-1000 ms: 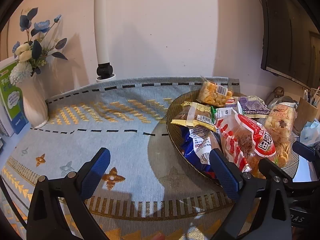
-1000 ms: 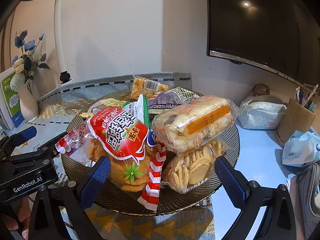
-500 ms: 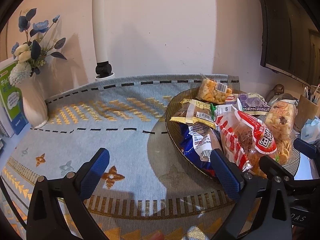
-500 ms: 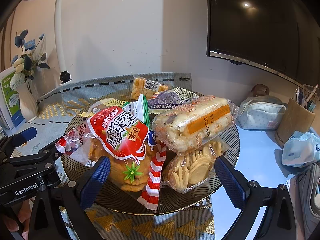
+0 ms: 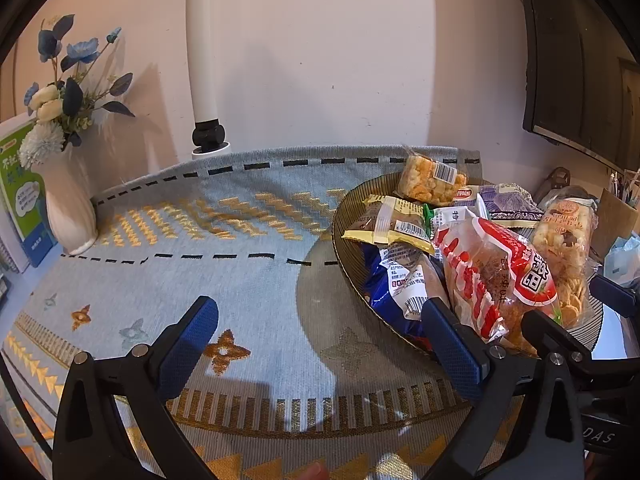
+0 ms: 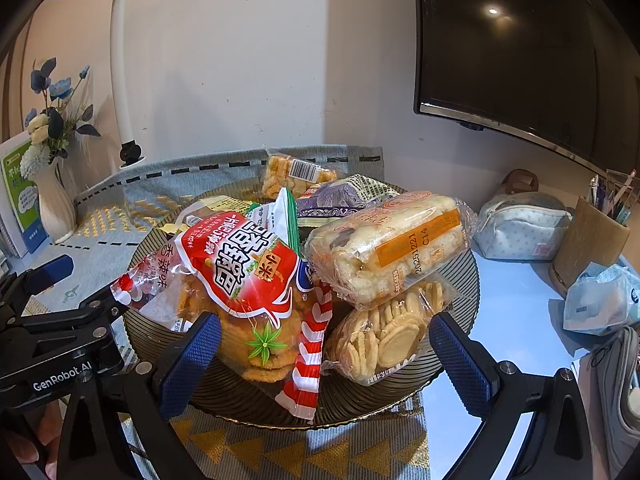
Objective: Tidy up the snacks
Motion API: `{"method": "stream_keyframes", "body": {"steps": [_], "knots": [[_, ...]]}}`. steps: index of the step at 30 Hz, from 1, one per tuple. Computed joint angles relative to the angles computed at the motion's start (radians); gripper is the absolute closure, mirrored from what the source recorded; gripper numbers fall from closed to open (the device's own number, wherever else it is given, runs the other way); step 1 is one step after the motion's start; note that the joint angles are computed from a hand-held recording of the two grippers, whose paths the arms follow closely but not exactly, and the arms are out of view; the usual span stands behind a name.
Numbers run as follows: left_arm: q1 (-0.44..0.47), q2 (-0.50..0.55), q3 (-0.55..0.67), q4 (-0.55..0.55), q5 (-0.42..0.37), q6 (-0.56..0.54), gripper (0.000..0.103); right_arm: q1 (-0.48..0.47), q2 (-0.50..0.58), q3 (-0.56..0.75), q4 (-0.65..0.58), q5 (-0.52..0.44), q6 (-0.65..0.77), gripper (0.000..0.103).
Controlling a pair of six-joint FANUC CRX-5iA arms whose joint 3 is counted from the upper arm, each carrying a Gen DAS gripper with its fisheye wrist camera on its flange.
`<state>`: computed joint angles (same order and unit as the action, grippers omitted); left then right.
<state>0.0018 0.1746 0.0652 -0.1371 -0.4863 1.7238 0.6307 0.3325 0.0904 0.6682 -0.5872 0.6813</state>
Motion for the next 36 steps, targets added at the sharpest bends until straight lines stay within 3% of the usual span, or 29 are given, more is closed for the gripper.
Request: {"method": "stream_keyframes", "body": {"steps": [36], "knots": [[0.001,-0.006,-0.008,-0.007,0.010,0.020,0.001,0.000,0.003,0.001,0.006,0.001,0.002,0.000]]}}
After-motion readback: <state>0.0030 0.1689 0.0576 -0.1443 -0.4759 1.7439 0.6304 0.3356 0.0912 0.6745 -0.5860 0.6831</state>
